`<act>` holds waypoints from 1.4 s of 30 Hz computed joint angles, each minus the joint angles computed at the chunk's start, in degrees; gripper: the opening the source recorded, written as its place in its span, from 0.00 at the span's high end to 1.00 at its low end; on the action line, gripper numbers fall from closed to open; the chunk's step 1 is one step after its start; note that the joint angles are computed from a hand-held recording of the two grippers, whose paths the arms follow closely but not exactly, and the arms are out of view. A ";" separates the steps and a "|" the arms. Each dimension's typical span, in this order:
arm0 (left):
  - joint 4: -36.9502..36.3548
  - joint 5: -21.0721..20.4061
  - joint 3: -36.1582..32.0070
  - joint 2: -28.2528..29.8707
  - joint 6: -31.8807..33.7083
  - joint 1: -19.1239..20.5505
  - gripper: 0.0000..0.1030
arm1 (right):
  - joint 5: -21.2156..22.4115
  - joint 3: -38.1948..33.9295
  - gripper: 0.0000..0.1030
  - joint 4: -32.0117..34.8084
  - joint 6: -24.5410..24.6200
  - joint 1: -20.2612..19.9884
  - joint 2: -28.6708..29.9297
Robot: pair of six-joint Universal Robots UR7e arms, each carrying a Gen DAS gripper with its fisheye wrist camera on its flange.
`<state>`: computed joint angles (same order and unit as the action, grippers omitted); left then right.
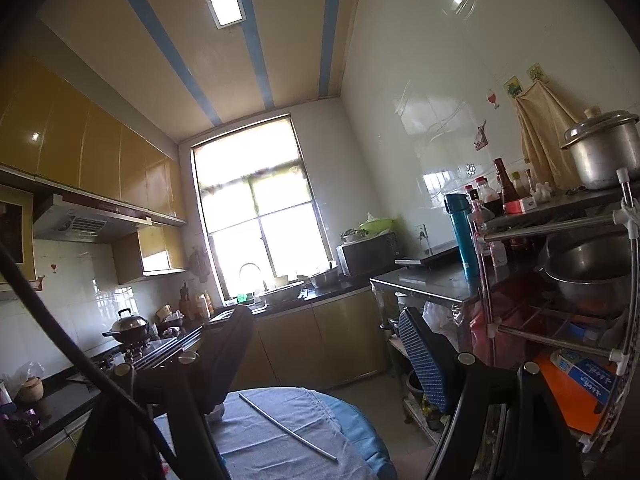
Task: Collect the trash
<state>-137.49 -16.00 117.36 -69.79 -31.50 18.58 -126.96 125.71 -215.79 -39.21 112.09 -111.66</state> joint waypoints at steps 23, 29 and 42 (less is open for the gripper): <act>2.28 -27.81 -38.54 36.74 14.20 15.70 0.12 | 1.11 8.62 0.24 11.83 4.96 -12.10 -20.60; 12.18 -30.14 -47.87 42.99 8.99 18.58 0.12 | -2.48 9.04 0.24 12.02 4.37 -10.69 -21.76; 16.30 -33.56 -52.17 47.04 2.50 22.66 0.12 | -9.79 8.76 0.24 8.88 2.26 -4.72 -20.98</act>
